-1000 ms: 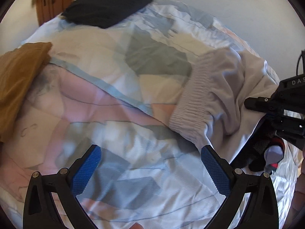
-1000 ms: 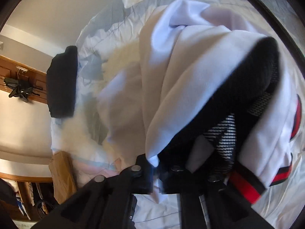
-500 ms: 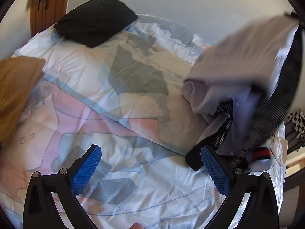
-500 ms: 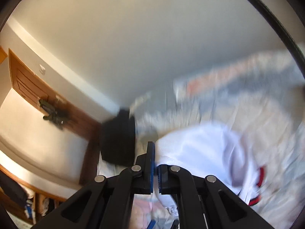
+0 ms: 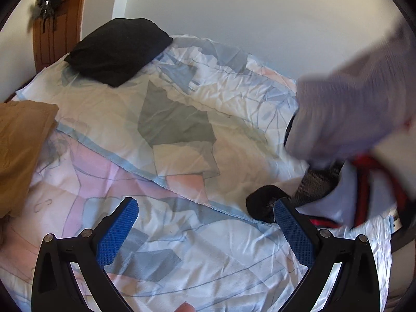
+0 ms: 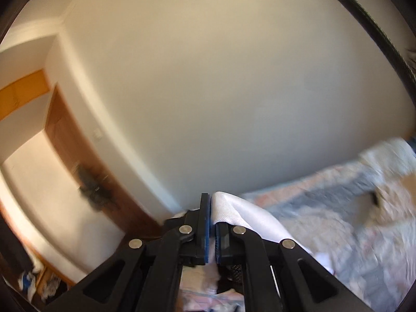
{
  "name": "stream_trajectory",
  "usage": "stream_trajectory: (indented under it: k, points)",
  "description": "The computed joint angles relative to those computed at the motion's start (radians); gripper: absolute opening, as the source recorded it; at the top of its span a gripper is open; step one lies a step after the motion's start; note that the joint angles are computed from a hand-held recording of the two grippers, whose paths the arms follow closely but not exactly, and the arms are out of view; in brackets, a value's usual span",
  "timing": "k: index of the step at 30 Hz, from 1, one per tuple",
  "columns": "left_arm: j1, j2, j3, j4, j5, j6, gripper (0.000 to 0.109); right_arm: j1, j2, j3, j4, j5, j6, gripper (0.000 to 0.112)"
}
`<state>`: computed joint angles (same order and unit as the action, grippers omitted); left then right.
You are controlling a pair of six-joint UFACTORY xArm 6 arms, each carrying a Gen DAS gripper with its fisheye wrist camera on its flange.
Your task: Fold clothes
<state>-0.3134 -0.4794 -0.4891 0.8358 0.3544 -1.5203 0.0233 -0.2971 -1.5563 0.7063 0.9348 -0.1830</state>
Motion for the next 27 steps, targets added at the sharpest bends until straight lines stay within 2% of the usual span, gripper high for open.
stream_trajectory:
  k: [3, 7, 9, 13, 15, 16, 17, 19, 21, 22, 24, 27]
  points:
    - [-0.002, -0.002, 0.0, 0.003, 0.008, -0.004, 0.103, -0.109, -0.059, 0.167, -0.048, 0.021, -0.016, 0.004]
    - [-0.026, 0.016, -0.018, 0.019, 0.03, 0.0, 0.103, -0.264, -0.066, 0.369, -0.149, 0.022, -0.037, 0.004]
    - [-0.044, 0.03, -0.032, 0.064, 0.037, -0.018, 0.103, -0.333, -0.037, 0.438, -0.182, 0.021, -0.048, 0.004]
    - [-0.084, 0.065, -0.062, 0.154, 0.035, -0.028, 0.103, -0.442, 0.062, 0.499, -0.185, 0.075, -0.106, 0.01]
    - [-0.107, 0.086, -0.078, 0.189, 0.025, -0.02, 0.103, -0.468, 0.071, 0.513, -0.218, 0.101, -0.16, 0.051]
    - [-0.122, 0.095, -0.087, 0.21, 0.029, -0.016, 0.103, -0.477, 0.064, 0.527, -0.243, 0.1, -0.181, 0.086]
    - [-0.139, 0.104, -0.096, 0.242, 0.035, -0.015, 0.103, -0.481, 0.043, 0.555, -0.276, 0.082, -0.194, 0.102]
    - [-0.171, 0.12, -0.117, 0.294, 0.055, -0.014, 0.103, -0.482, -0.042, 0.653, -0.389, 0.01, -0.27, 0.102]
    - [-0.201, 0.133, -0.133, 0.356, 0.059, -0.024, 0.103, -0.495, -0.155, 0.764, -0.384, -0.021, -0.457, 0.102]
    - [-0.209, 0.14, -0.138, 0.374, 0.05, -0.021, 0.103, -0.513, -0.196, 0.798, -0.341, -0.005, -0.544, 0.102]
    - [-0.226, 0.158, -0.148, 0.406, 0.029, -0.007, 0.103, -0.573, -0.234, 0.824, -0.225, 0.112, -0.681, 0.103]
    - [-0.279, 0.185, -0.165, 0.466, 0.063, 0.01, 0.103, -0.649, -0.187, 0.84, -0.1, 0.303, -0.696, 0.103]
